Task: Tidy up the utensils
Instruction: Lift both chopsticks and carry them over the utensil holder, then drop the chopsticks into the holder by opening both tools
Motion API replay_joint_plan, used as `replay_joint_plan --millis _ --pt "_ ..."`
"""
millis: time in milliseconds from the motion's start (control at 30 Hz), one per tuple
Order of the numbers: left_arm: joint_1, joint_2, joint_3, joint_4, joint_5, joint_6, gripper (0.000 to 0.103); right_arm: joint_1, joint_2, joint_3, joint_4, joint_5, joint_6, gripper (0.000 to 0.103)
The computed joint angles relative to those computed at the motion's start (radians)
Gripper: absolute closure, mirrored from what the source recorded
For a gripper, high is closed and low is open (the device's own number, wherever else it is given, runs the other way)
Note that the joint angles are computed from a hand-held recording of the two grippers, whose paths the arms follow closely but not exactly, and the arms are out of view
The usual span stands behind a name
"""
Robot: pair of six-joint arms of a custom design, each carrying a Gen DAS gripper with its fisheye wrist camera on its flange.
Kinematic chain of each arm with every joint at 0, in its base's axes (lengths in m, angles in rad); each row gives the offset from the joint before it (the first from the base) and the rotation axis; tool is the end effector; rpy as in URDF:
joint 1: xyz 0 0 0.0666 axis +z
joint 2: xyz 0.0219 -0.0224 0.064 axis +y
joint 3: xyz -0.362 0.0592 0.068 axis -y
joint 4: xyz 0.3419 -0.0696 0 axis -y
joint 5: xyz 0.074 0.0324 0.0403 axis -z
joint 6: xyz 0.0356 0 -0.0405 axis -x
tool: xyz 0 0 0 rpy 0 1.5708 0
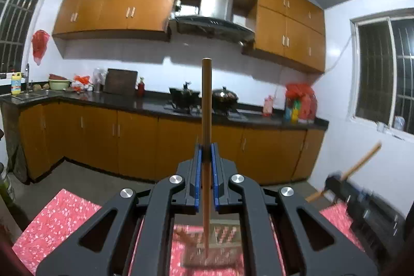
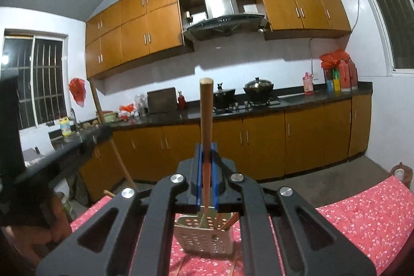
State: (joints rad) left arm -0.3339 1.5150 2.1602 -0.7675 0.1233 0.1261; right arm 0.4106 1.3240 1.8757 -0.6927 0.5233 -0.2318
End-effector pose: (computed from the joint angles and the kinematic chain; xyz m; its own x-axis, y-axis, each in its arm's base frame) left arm 0.4248 -0.1524 0.6879 -0.1698 -0.0732 -0.9828 0.4226 0.8955 -0.1397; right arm 0.3688 0.1407 0.6625 -0.1006 0.1732 -0.9797 0.1346 0.9780 0.1591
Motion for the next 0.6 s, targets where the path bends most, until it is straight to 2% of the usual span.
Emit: replay_joint_plan --millis 167,267,433,600 --pt "-0.029 0.052 0.026 0.077 -0.085 0.006 0.095 -0.037 0.042 0.025 -0.031 -0.037 -0.015 0.095" --pt "-0.041 0.058 0.007 0.107 -0.109 0.014 0.095 -0.049 0.057 0.033 -0.038 -0.054 -0.020 0.095" --pt "-0.048 0.065 -0.040 0.107 -0.118 0.030 0.095 -0.052 0.083 0.051 -0.053 -0.071 -0.012 0.095" --pt "-0.042 0.069 -0.065 0.077 -0.105 0.045 0.095 -0.051 0.101 0.057 -0.078 -0.080 -0.025 0.095"
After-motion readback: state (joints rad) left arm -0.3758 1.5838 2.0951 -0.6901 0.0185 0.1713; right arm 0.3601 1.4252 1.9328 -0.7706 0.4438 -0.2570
